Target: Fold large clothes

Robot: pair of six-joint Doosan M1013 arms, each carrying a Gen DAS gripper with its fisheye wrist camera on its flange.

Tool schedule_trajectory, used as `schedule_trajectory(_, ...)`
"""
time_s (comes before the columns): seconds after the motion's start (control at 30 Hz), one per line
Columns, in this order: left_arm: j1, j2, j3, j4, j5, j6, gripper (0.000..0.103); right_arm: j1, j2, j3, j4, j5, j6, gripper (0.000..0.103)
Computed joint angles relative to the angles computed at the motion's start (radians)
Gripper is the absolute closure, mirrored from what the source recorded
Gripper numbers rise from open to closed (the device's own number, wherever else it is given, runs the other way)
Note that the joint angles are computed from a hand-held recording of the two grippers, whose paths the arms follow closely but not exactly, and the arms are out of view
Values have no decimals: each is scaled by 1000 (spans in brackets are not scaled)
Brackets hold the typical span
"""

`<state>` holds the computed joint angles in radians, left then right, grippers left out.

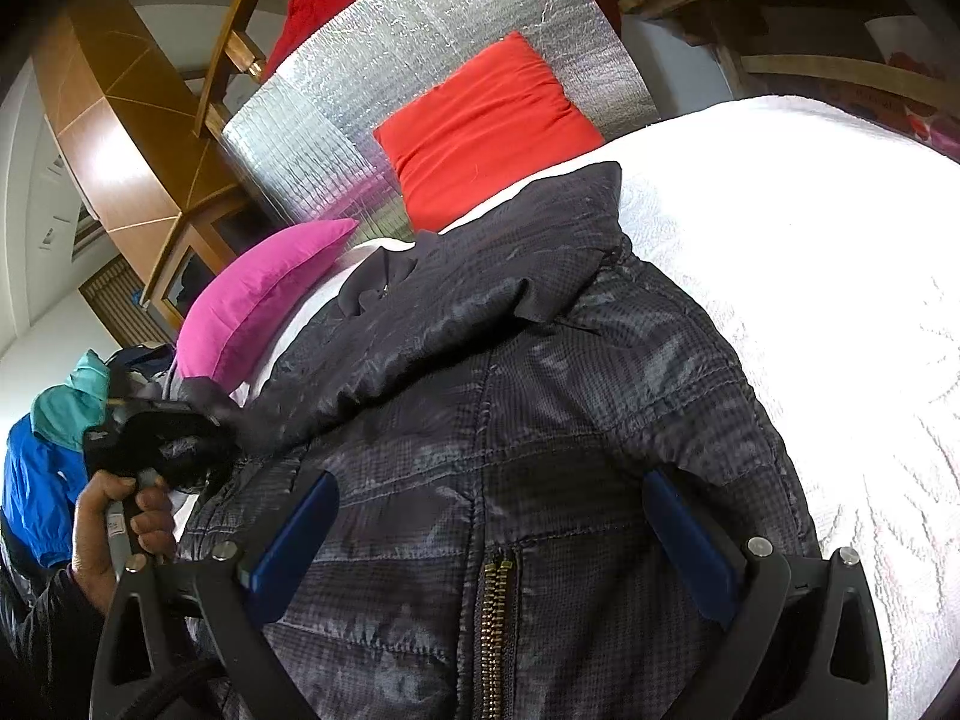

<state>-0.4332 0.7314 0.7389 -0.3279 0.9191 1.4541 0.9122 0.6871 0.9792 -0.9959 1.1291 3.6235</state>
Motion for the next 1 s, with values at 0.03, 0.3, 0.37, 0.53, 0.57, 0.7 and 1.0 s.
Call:
schedule_trajectory(0.03,-6,-25,45,1,-81,83,93,0,1,-3,4,1,-4,0)
schedule_trajectory(0.3,19,16,75,-25,-47,90,91,-7,13,-36,55,24,-57,0)
schedule_trajectory(0.37,25,13,85,-64,-54,107,91,-18,7,-52,126,21,-101,1)
schedule_trajectory(0.53,40,11,99,-133,-52,121,88,-35,-72,6,60,-63,16,1)
schedule_trajectory(0.57,39,10,103,-128,-60,121,88,-45,-81,1,40,-31,10,1)
schedule_trajectory(0.7,43,8,110,-154,-63,125,88,-162,-128,67,206,-110,-21,1)
schedule_trajectory(1.0,46,0,131,-169,-89,139,88,-303,-31,-91,553,-70,-437,85)
